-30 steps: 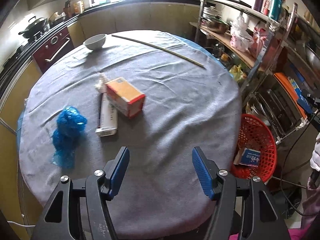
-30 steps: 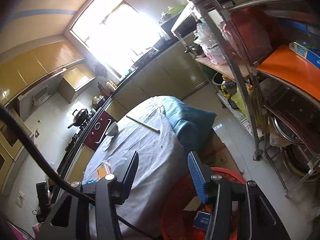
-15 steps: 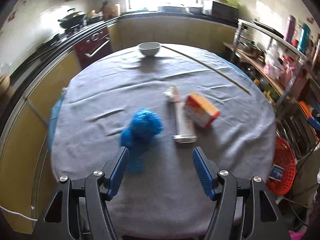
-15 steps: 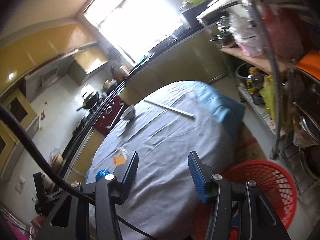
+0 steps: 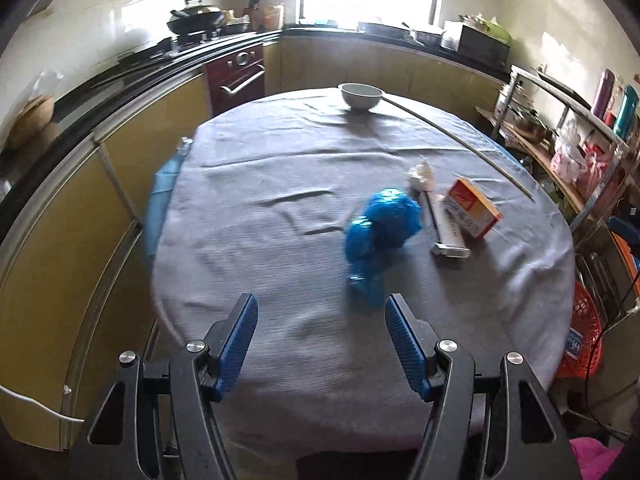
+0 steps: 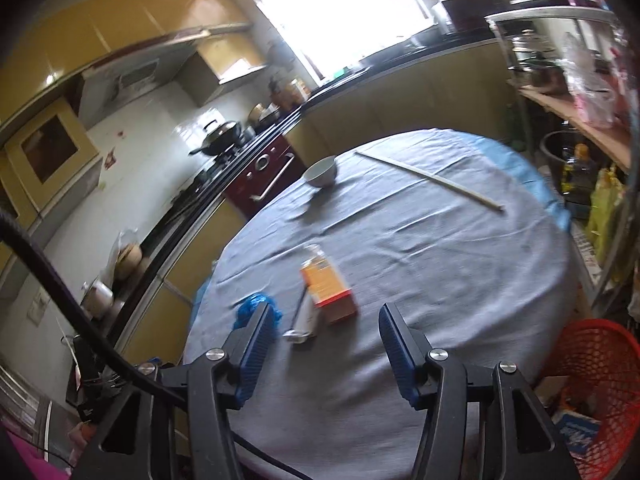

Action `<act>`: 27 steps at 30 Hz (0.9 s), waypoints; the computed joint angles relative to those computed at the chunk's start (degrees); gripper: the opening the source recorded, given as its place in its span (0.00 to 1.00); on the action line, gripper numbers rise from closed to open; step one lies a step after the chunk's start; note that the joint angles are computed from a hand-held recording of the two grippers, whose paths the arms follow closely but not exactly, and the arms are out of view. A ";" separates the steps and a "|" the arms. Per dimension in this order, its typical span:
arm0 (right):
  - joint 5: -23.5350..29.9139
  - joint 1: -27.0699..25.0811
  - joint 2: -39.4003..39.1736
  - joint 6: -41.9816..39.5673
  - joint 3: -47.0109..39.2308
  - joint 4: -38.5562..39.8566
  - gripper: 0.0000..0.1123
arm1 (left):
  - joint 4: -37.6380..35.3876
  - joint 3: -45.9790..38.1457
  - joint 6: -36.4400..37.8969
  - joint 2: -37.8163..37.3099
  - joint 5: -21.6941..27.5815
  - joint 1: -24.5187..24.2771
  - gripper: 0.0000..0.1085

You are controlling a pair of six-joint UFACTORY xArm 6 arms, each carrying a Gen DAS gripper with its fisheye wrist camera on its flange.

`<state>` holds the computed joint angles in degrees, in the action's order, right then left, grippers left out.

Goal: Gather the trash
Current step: 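Move both tools back over the table toward the remaining items, then grasp the orange-white medicine box with the right gripper while the left gripper grasps the blue plastic bag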

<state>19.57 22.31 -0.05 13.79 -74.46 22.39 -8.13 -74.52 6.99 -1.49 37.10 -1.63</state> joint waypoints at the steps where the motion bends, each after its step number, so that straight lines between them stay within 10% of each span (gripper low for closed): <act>1: 0.76 0.75 1.47 0.05 -1.87 -0.02 0.52 | -1.20 0.15 0.74 -0.13 0.06 0.58 0.62; 13: 10.79 2.15 19.06 3.61 -21.69 -8.40 0.55 | -9.42 -6.26 7.97 6.61 0.38 2.04 0.72; 27: 26.34 -2.24 46.74 -2.04 -58.94 0.77 0.55 | -10.58 -33.20 8.17 28.43 12.47 -2.55 0.72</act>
<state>45.91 20.07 46.69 11.74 -133.40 23.15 -18.71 -107.72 15.16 26.94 49.57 -4.18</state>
